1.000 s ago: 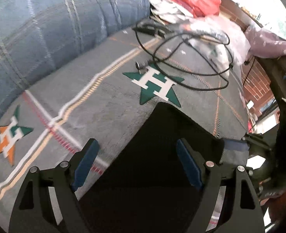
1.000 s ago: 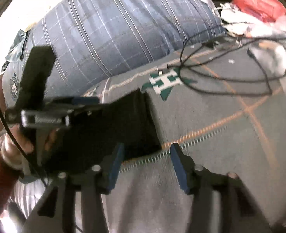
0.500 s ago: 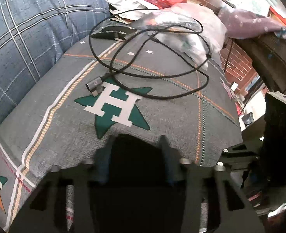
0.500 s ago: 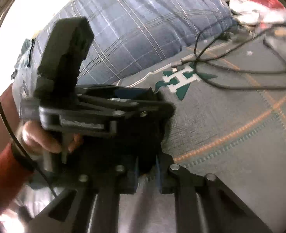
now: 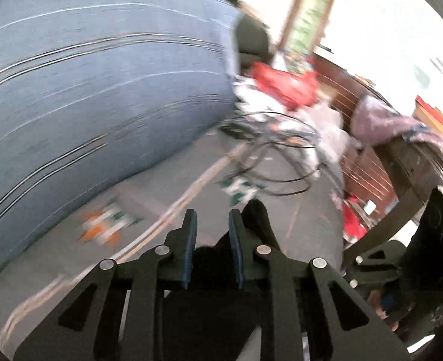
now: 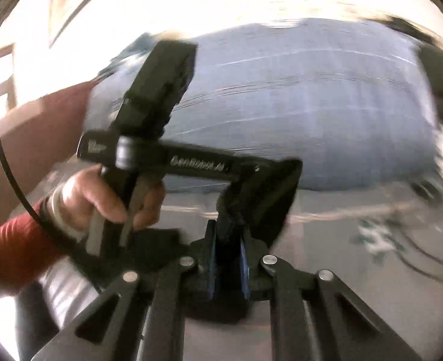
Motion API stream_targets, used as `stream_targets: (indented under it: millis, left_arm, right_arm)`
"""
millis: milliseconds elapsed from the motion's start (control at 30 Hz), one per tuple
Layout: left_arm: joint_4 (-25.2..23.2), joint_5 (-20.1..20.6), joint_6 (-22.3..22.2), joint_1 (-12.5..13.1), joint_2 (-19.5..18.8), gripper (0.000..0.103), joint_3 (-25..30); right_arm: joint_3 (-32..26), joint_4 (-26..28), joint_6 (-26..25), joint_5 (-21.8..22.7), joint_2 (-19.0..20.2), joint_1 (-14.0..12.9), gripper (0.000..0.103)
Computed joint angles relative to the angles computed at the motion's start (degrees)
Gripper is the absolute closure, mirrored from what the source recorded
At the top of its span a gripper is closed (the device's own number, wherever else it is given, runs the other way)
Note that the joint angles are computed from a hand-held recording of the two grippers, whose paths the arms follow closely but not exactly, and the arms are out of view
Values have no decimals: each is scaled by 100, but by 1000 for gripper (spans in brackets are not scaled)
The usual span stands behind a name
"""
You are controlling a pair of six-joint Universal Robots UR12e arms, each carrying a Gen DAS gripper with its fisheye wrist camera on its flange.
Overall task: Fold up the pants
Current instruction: 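Lower the pants onto the sheet and open the right gripper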
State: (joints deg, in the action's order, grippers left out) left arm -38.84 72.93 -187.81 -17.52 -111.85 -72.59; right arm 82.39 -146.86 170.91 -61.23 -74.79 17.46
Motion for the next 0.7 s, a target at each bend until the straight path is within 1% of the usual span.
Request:
stream_targets:
  millis: [33, 67, 133, 167, 233, 267, 300, 333, 367, 400, 433, 467, 500, 533, 567, 633, 667, 700]
  left_arm:
    - [38, 148, -119, 39, 144, 84, -218]
    - [142, 338, -328, 108, 369, 84, -583]
    - [182, 554, -611, 207, 621, 84, -1008]
    - [173, 700, -855, 279, 776, 84, -1294]
    - [143, 836, -1236, 376, 917, 83, -1607]
    - [117, 947, -1494, 423, 997, 78, -1793]
    - [95, 1030, -1633, 436, 1062, 73, -1920]
    - [72, 1094, -1734, 452, 1112, 72, -2016]
    - [87, 1161, -1826, 438, 1161, 72, -2109]
    - [138, 1174, -1871, 429, 1199, 68, -2172]
    - [229, 1176, -1937, 414, 1238, 62, -2242]
    - [333, 1179, -2011, 385, 1265, 48, -2294]
    - [431, 1194, -2063, 349, 1287, 40, -2328]
    - [555, 1222, -2109, 305, 1298, 38, -2350]
    - [657, 1268, -2161, 246, 1288, 38, -2352]
    - [647, 1382, -2233, 161, 1245, 38, -2299]
    - [663, 1460, -2263, 112, 1232, 38, -2278]
    - [769, 1504, -2300, 65, 1195, 38, -2253]
  right_arm:
    - [-56, 134, -153, 17, 42, 92, 91]
    - [-112, 265, -285, 29, 91, 181, 91]
    - [-192, 654, -492, 135, 211, 365, 91]
    - [-206, 814, -548, 165, 266, 438, 91]
    - [-320, 1183, -634, 36, 465, 625, 91]
    - [-394, 1427, -724, -32, 553, 694, 89]
    - [-472, 1699, -850, -92, 641, 757, 81]
    - [-475, 1732, -913, -244, 661, 814, 81]
    - [-451, 1668, -951, -213, 629, 802, 77]
    - [-501, 1843, -1032, -10, 607, 751, 67]
    - [-549, 2087, -1077, 362, 565, 649, 63]
    - [-500, 2092, -1050, 676, 479, 536, 57]
    - [-400, 1856, -947, 810, 386, 432, 52]
    - [-287, 1463, -727, 709, 290, 334, 51]
    - [-252, 1292, -572, 533, 241, 277, 50]
    - [-218, 955, -154, 149, 210, 166, 51]
    - [-233, 828, 77, -14, 240, 129, 52]
    - [-242, 785, 221, -118, 259, 117, 60]
